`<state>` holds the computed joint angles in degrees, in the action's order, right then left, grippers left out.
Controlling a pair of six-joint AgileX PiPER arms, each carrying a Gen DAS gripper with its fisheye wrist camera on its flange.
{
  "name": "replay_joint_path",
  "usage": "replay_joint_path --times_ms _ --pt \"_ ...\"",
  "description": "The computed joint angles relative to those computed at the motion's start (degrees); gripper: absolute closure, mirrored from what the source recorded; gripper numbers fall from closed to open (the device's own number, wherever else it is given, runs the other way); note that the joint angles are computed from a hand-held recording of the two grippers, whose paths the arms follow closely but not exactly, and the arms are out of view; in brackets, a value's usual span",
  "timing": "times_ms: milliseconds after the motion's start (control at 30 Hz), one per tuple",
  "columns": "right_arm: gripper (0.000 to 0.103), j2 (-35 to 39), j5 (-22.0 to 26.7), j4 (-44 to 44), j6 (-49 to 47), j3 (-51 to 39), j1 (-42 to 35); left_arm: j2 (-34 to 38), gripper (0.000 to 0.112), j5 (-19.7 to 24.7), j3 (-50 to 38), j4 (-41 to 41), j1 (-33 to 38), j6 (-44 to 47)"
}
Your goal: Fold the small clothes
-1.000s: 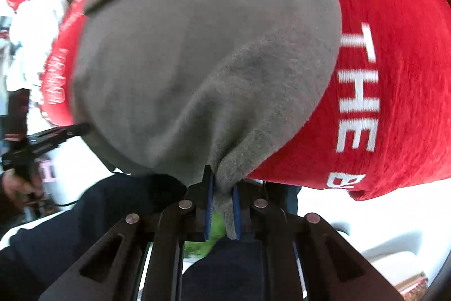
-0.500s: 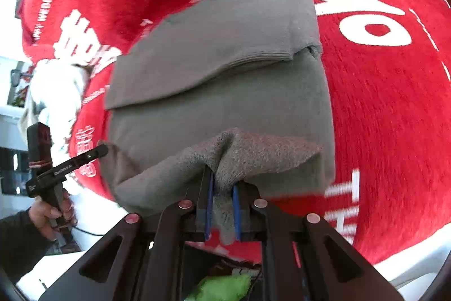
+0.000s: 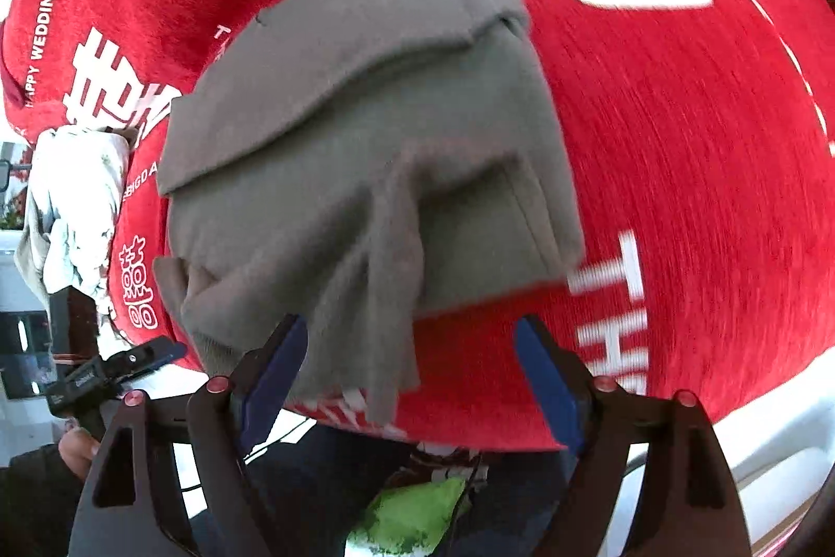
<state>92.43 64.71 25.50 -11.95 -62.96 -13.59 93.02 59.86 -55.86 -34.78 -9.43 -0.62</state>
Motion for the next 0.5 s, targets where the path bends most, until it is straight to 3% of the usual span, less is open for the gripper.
replay_joint_path --times_ms 133,233,400,500 --pt "0.018 -0.6 0.9 2.7 -0.6 1.9 -0.8 -1.4 0.009 -3.5 2.0 -2.2 -2.7 -0.9" --pt "0.019 0.0 0.0 3.4 -0.5 1.1 0.4 1.5 0.009 -5.1 -0.4 -2.7 -4.5 -1.1" --pt "0.021 4.3 -0.6 4.2 -0.2 -1.5 3.7 2.7 0.009 -6.0 -0.8 -0.8 -6.0 -4.3" --pt "0.022 5.3 -1.2 4.3 0.3 -1.9 4.8 3.8 0.009 -5.1 0.6 -3.6 -5.1 -2.9"
